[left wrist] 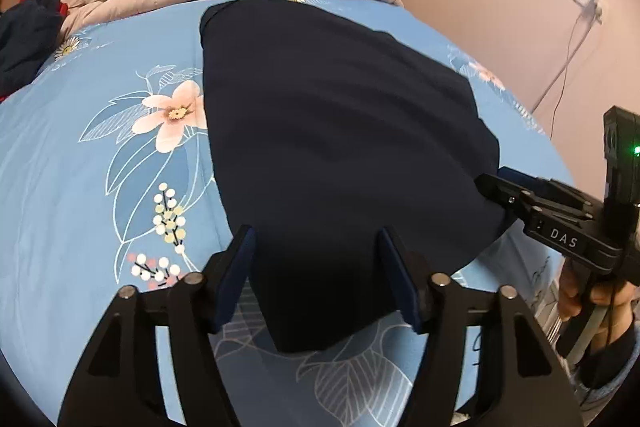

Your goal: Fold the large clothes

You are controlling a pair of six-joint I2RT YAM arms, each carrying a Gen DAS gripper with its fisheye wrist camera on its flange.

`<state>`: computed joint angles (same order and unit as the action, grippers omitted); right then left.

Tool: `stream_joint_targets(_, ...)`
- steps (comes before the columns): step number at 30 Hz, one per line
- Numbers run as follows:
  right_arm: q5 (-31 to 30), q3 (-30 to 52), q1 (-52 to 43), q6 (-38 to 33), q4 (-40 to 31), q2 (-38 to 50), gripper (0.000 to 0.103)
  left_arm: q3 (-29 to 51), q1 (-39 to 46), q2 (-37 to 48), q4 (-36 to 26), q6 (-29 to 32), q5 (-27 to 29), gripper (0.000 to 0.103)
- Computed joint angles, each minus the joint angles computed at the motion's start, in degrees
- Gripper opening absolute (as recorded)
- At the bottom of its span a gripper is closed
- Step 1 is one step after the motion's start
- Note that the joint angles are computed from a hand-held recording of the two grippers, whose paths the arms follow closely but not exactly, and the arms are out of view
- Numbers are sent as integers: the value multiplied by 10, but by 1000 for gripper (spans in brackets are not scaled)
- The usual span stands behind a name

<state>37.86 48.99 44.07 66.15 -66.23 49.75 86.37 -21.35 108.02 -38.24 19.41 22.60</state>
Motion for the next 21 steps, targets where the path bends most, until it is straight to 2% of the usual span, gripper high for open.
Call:
stream_joint_targets(1, 3, 1, 11, 17, -11, 0, 51, 2, -1, 4, -1, 4, -4, 67)
stream_joint_targets(14, -32, -42, -7, 25, 15, -72, 51, 12, 6, 23, -12, 18, -5, 77)
stream_joint_targets(21, -32, -43, 9, 44, 6, -78, 51, 16, 6, 30, -18, 13, -3, 77)
